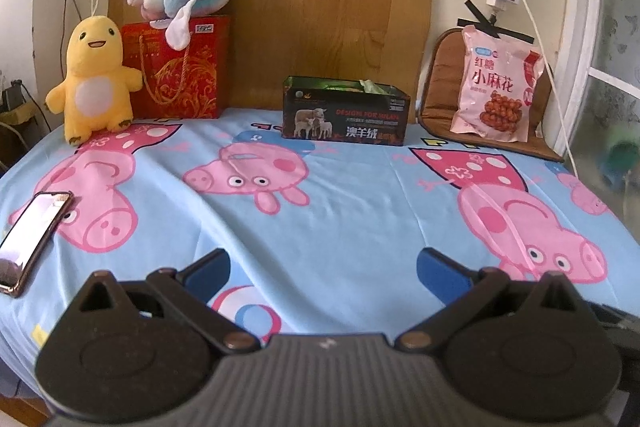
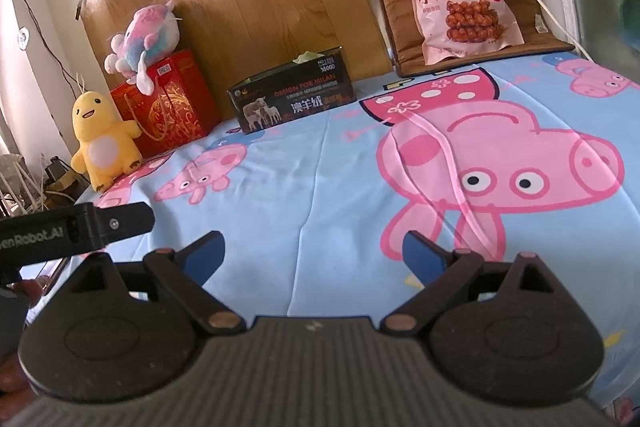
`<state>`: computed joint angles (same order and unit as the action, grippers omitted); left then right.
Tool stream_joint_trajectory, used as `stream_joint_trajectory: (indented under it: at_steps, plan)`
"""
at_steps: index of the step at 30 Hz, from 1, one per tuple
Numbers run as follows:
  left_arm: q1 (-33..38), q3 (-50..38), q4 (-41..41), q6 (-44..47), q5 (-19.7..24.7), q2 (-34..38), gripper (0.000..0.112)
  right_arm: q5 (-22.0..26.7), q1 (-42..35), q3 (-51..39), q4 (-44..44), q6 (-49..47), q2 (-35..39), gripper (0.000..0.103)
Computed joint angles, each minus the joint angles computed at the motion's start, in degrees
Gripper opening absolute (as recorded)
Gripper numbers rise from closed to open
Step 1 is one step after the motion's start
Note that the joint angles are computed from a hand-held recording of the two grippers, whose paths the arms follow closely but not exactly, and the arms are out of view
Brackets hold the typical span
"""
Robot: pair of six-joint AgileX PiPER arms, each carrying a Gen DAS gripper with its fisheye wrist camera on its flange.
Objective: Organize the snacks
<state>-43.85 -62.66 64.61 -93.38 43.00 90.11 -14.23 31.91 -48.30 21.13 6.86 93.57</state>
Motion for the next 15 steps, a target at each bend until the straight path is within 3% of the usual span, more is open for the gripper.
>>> stream_joint_trajectory:
  at_steps: [4,12,15]
  plan:
    - [1.31,1.74,1.73,-3.68,-0.95,-1.59,0.103,0.83,-0.37,-0.54,0.08,0.50,0.39,0.097]
    - [-0.20,1.02,5.91,-8.91,6.34,-0.08,0.103,0.18,-0.24,-0.04,0.42,0.15,0.16,0.097]
    - [-0.46,1.13,6.37,-8.64,6.42,-0.01,0.103,0.41,-0.27,-0.20,-0.11,0.69,0.36,0.097]
